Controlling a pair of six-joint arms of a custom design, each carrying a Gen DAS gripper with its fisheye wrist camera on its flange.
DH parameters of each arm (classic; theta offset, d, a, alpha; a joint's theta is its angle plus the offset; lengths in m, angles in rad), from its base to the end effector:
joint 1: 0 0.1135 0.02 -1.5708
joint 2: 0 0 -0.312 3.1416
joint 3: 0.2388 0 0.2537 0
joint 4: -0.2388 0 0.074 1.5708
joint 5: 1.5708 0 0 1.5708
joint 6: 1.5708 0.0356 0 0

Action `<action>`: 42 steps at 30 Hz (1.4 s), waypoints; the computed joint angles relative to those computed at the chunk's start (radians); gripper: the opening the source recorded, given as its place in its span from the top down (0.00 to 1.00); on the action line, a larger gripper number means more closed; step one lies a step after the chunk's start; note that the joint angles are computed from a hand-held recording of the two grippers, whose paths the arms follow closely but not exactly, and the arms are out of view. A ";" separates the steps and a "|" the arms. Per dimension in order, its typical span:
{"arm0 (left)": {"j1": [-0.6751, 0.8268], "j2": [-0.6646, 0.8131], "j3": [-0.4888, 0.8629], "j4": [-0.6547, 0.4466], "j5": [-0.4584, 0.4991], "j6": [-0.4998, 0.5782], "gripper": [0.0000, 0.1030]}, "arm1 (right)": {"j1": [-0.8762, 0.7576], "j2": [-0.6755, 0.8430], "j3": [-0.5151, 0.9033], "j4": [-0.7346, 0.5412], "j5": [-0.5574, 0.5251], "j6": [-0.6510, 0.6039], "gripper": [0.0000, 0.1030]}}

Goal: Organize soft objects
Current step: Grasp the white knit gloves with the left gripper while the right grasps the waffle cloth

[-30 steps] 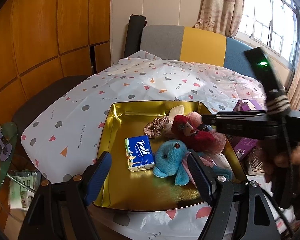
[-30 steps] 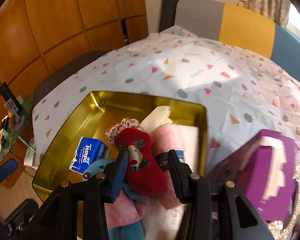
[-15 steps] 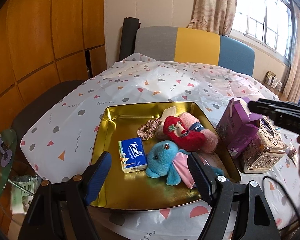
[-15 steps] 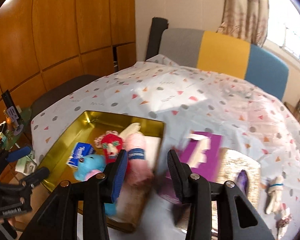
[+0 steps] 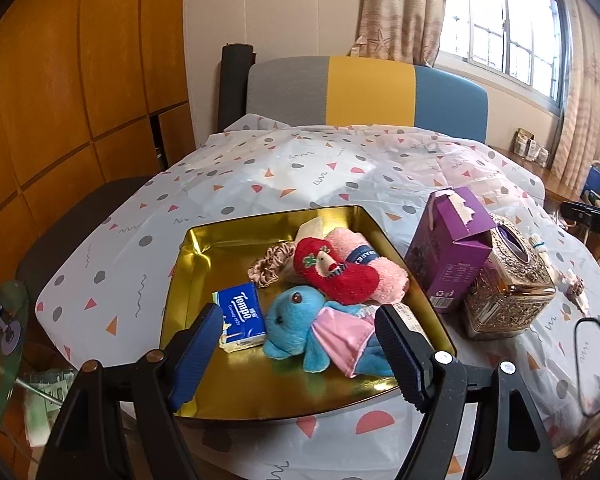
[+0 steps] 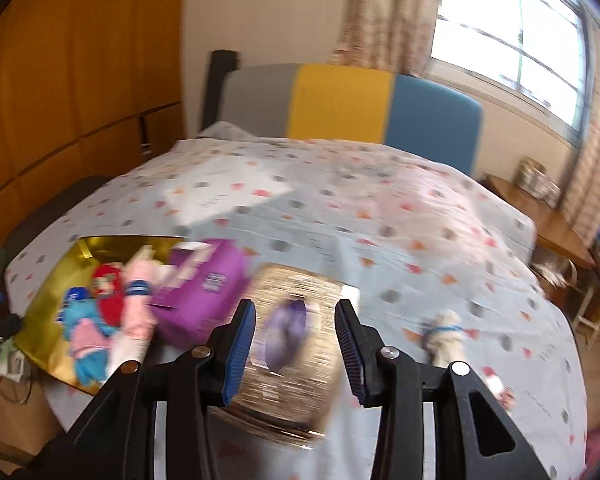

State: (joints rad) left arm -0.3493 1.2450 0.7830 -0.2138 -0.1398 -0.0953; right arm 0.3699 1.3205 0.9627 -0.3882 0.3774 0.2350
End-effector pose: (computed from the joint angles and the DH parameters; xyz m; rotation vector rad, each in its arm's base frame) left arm 0.2392 -0.0819 0.2846 0.2090 2.2304 -0.0840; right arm 0.2595 0.0866 0.3130 0.0359 2.2559 -0.1169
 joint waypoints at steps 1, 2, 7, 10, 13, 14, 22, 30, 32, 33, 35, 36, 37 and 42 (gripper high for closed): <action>-0.007 0.002 0.003 -0.003 -0.004 -0.001 0.23 | -0.035 -0.018 -0.014 -0.002 -0.004 -0.002 0.60; -0.015 0.004 0.007 -0.006 -0.008 -0.001 0.24 | -0.071 -0.035 -0.028 -0.002 -0.012 -0.005 0.60; -0.066 0.012 0.027 -0.017 -0.035 -0.002 0.23 | -0.305 -0.095 -0.104 0.013 -0.073 -0.017 0.60; -0.105 0.016 0.047 -0.029 -0.052 -0.003 0.23 | -0.465 -0.100 -0.154 0.050 -0.116 -0.028 0.60; -0.146 0.032 0.078 -0.045 -0.059 -0.005 0.23 | -0.633 -0.072 -0.201 0.101 -0.173 -0.033 0.60; -0.160 0.038 0.088 -0.048 -0.061 -0.004 0.23 | -0.683 -0.061 -0.214 0.116 -0.201 -0.027 0.60; -0.303 0.129 0.228 -0.067 -0.062 0.008 0.24 | -1.023 0.003 -0.270 0.138 -0.413 0.127 0.60; -0.477 0.351 0.509 -0.147 0.035 0.003 0.23 | -1.039 0.039 -0.251 0.092 -0.481 0.141 0.60; -0.520 0.420 0.600 -0.182 0.045 -0.005 0.23 | -1.046 0.051 -0.252 0.096 -0.499 0.156 0.60; -0.535 0.450 0.640 -0.195 0.069 -0.008 0.23 | -1.058 0.049 -0.256 0.100 -0.510 0.168 0.60; -0.568 0.554 0.776 -0.263 0.092 -0.031 0.23 | -1.092 0.042 -0.266 0.108 -0.543 0.186 0.60; -0.579 0.595 0.826 -0.279 0.101 -0.041 0.23 | -1.112 0.038 -0.271 0.112 -0.562 0.197 0.60; -0.592 0.648 0.888 -0.303 0.111 -0.045 0.23 | -1.127 0.039 -0.274 0.117 -0.579 0.208 0.60; -0.613 0.951 1.287 -0.545 0.167 -0.135 0.24 | -1.175 0.042 -0.280 0.126 -0.636 0.234 0.60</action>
State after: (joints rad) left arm -0.9623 2.1963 2.0698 -0.7589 0.0270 -0.2302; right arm -0.8055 1.3623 0.6827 -0.2624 -0.2590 0.4690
